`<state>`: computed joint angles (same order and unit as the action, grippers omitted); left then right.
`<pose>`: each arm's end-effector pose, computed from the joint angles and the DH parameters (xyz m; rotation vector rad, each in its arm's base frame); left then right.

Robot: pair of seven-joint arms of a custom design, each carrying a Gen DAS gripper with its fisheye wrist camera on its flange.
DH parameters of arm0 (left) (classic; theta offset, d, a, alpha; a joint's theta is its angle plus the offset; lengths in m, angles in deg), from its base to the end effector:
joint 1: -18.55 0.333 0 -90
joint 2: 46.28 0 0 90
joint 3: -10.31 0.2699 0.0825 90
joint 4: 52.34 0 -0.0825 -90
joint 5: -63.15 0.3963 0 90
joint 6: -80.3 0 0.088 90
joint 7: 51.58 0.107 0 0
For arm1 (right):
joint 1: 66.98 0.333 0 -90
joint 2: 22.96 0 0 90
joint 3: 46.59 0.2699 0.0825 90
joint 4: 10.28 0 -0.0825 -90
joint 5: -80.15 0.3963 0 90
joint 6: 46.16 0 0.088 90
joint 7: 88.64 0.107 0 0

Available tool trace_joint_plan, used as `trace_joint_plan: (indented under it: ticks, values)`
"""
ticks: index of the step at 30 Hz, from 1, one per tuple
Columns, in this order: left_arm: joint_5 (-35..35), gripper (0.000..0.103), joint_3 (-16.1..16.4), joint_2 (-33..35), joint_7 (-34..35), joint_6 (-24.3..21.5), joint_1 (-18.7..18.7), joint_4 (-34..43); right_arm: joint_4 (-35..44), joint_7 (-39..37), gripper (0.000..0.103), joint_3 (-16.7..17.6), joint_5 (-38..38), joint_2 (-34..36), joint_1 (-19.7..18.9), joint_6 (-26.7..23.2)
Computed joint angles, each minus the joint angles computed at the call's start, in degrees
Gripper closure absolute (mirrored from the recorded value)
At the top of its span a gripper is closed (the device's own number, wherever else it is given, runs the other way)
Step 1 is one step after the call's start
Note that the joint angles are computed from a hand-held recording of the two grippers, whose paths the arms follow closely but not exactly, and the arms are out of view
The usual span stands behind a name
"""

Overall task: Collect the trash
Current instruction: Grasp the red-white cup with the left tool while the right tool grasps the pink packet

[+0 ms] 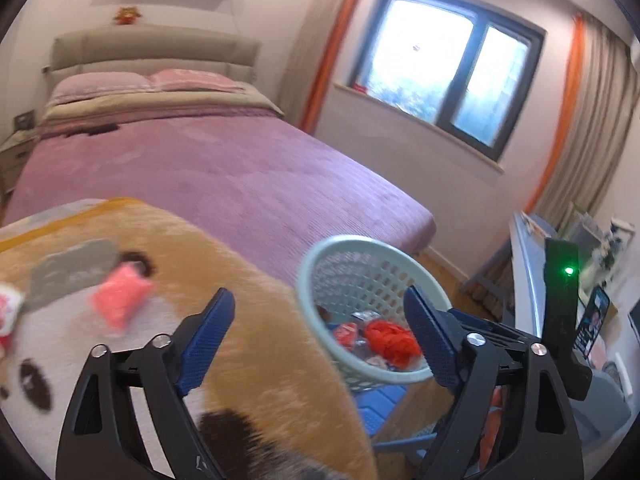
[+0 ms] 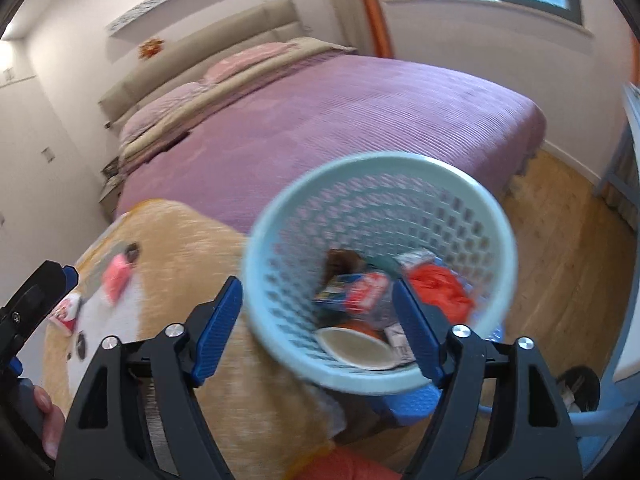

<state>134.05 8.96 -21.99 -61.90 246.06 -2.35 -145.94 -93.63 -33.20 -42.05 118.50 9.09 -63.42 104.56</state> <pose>0.6229 -0.3129 0.3916 -1.8960 1.4411 -1.1411 0.7339 0.0781 0.3817 -1.8578 1.4745 -0.2721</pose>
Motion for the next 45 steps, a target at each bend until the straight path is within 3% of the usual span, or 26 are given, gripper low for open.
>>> trace_joint_plan:
  ticks: [3,9,17,27,29,30,32,35,39,43,45]
  values:
    - [6.21,0.017,1.56,-6.52,-8.76,-2.36,-0.65,-7.43,-2.53,-2.52,0.026,1.45,0.51,-2.26,1.17,1.05]
    - [12.26,0.013,-0.41,-19.73,-20.0,-10.85,2.75,-22.72,-4.69,-5.68,0.026,2.77,0.14,-3.95,5.06,1.99]
    - [4.46,0.012,-4.31,-30.7,-17.11,-21.91,9.62,-35.77,-3.03,-5.83,0.025,3.35,-2.55,-2.02,10.74,4.58]
    - [7.73,0.012,-7.12,-33.77,-24.58,-15.69,19.6,-43.8,5.48,0.11,0.025,1.71,-10.64,5.95,17.69,7.75]
    - [9.84,0.012,-7.08,-33.01,-27.03,-13.39,20.95,-44.04,6.01,-2.51,0.025,4.78,-8.18,7.33,16.37,11.24]
    - [10.64,0.012,-7.11,-32.55,-27.7,-12.68,21.35,-43.94,6.47,-1.71,0.025,4.18,-8.48,8.0,17.23,12.6]
    - [11.49,0.012,-6.98,-31.52,-27.93,-11.26,21.89,-43.33,10.15,2.31,0.025,1.66,-10.79,10.47,19.29,10.03]
    - [13.55,0.012,-6.7,-29.92,-28.0,-9.11,22.32,-42.02,18.07,8.03,0.025,0.5,-13.22,15.71,20.14,2.87]
    - [4.82,0.014,-6.93,-26.58,-15.24,-11.61,20.87,-39.08,27.98,15.98,0.025,-1.99,-18.13,22.33,21.72,-3.32]
    - [-1.23,0.027,-6.42,-24.96,-8.27,-12.86,19.84,-37.84,34.93,18.06,0.028,-0.9,-20.01,26.57,20.89,-7.52]
    - [-1.4,0.038,-6.04,-25.15,-8.48,-11.9,19.8,-38.37,33.27,18.56,0.039,-0.97,-20.62,25.7,20.97,-6.12]
